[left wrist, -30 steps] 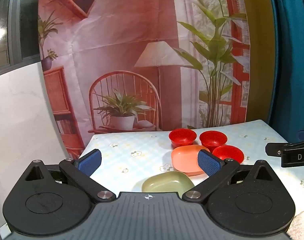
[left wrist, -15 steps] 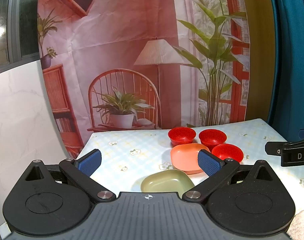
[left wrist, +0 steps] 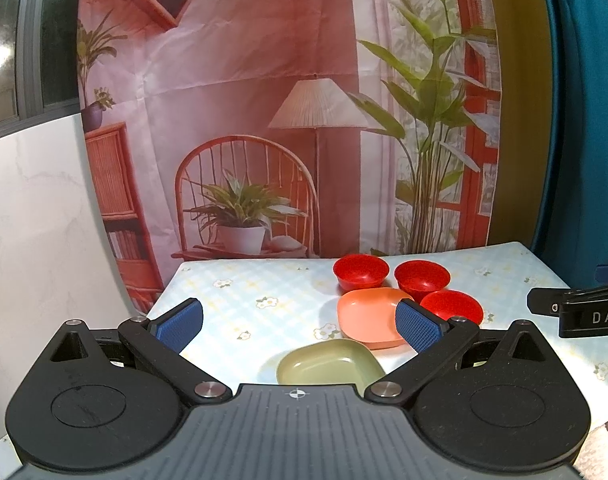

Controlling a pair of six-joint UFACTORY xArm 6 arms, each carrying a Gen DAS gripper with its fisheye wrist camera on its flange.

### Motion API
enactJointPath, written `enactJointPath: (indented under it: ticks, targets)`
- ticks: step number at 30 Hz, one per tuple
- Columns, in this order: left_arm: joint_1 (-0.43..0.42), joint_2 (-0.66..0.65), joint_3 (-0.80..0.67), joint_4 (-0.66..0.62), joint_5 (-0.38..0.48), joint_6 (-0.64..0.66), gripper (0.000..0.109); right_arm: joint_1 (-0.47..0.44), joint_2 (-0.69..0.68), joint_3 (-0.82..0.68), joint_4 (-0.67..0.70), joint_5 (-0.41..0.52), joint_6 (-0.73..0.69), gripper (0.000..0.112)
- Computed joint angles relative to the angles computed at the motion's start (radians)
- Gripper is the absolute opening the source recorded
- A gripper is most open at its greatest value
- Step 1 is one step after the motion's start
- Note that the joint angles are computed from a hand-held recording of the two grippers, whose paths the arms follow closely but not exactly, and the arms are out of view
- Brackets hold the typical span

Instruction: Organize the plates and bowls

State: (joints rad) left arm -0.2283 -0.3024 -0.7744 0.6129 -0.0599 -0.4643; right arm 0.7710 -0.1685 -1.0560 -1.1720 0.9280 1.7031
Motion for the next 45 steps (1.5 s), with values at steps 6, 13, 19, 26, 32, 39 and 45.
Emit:
enactJointPath:
  ticks: [6,13,19,26,32,39,45]
  targets:
    - [-0.002,-0.004,0.011,-0.031,-0.014,0.032,0.103,0.001,-0.004,0.006,-0.003,0.0,0.003,0.103]
    - [-0.002,-0.008,0.018,-0.032,-0.018,0.033,0.103,0.002,-0.002,0.005,-0.005,0.001,0.005,0.103]
    - [0.004,-0.003,0.013,0.002,-0.027,0.0,0.103,0.002,0.004,0.0,-0.007,0.003,0.006,0.103]
    - [0.009,-0.001,0.012,0.043,-0.032,-0.037,0.103,0.0,0.006,-0.003,-0.006,0.0,0.004,0.103]
    - [0.007,-0.004,0.018,0.018,-0.032,-0.014,0.103,0.004,0.007,-0.003,-0.005,0.003,0.004,0.103]
    - [0.006,-0.004,0.02,0.005,-0.034,-0.002,0.103,0.005,0.005,-0.002,-0.005,0.004,0.006,0.103]
    - [0.006,-0.003,0.023,-0.01,-0.039,0.01,0.103,0.004,0.002,-0.001,-0.004,0.005,0.001,0.103]
